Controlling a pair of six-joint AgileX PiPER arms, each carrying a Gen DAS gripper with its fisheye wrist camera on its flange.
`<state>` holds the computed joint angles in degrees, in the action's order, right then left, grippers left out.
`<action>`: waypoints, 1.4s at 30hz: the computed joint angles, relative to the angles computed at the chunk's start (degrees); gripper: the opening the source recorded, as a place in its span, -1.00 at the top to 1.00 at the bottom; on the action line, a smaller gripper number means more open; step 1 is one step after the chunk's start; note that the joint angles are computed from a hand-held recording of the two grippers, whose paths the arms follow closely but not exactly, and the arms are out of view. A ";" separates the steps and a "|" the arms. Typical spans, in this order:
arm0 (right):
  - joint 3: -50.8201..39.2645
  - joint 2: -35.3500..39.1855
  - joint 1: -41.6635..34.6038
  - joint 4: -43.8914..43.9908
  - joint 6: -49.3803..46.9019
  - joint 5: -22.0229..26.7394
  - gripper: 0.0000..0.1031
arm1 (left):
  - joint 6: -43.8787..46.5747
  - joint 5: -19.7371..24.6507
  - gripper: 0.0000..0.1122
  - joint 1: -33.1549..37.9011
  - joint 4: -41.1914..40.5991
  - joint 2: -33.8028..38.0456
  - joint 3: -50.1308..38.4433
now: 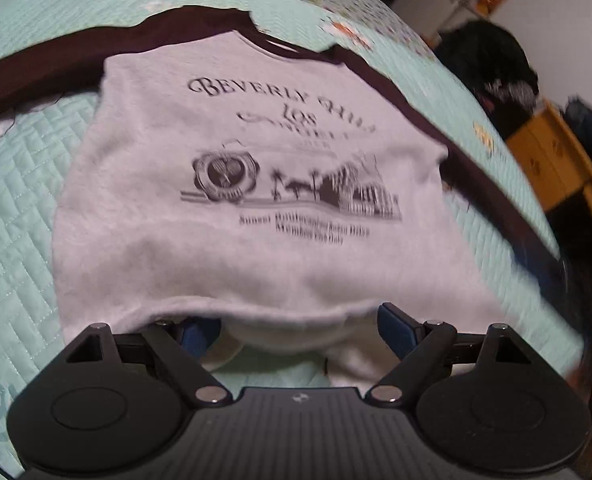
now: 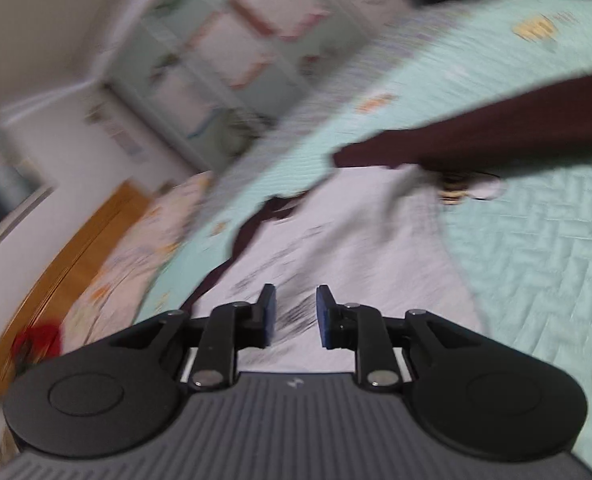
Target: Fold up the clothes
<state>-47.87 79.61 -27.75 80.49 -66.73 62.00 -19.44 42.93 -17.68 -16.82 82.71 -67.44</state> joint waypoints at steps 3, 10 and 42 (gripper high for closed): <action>3.95 -8.90 -0.08 -8.76 -5.16 2.36 0.44 | 3.95 1.48 -0.60 3.91 -8.44 0.41 -1.17; 8.16 -17.87 9.75 -20.71 -6.04 1.46 0.44 | 2.90 3.56 -0.61 4.43 -10.27 0.10 -2.65; 7.58 -9.60 52.76 -50.00 13.77 -45.82 0.32 | 11.28 -1.46 -0.62 5.74 -6.18 4.47 -7.62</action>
